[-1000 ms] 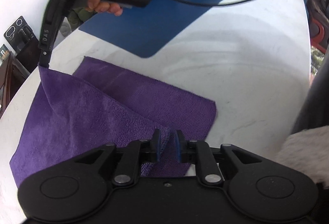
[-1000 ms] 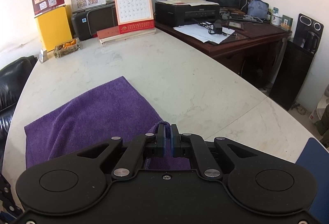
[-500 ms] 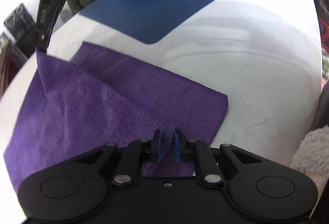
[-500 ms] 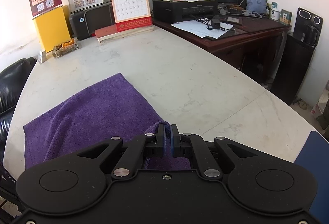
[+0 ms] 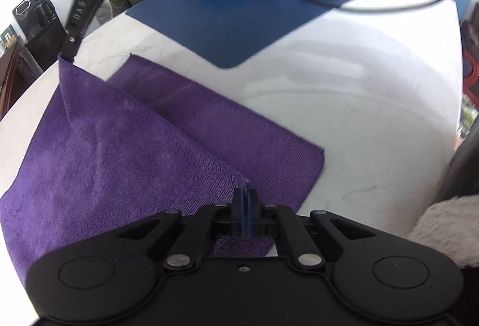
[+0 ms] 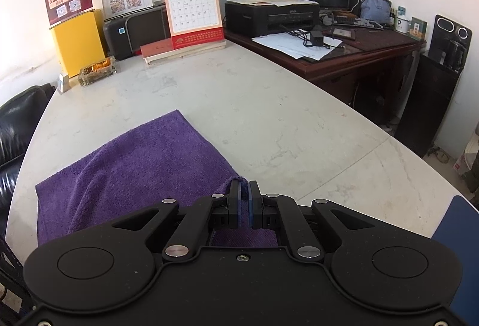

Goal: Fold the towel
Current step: 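Lower the folded towel edge onto the towel with the right tool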

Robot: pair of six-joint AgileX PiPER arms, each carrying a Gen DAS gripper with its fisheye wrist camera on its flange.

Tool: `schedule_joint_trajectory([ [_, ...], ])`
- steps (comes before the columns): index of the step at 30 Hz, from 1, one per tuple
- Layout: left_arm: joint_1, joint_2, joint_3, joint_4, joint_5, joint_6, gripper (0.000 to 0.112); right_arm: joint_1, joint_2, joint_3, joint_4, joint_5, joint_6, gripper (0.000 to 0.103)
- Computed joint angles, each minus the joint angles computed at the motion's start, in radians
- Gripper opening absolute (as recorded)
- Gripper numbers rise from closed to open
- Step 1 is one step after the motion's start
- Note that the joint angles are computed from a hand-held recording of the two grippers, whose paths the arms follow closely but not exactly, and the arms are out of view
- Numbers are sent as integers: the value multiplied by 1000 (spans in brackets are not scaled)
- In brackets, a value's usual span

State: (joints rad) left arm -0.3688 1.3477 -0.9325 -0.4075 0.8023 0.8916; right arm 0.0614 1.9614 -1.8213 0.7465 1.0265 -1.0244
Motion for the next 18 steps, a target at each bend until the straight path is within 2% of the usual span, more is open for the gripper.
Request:
schedule_joint_trajectory([
  [12, 240, -45, -103, -273, 285, 163, 2, 6, -17, -33, 16, 24, 13, 4],
  [18, 311, -42, -132, -345, 374, 230, 2, -20, -74, 7, 42, 33, -5, 4],
])
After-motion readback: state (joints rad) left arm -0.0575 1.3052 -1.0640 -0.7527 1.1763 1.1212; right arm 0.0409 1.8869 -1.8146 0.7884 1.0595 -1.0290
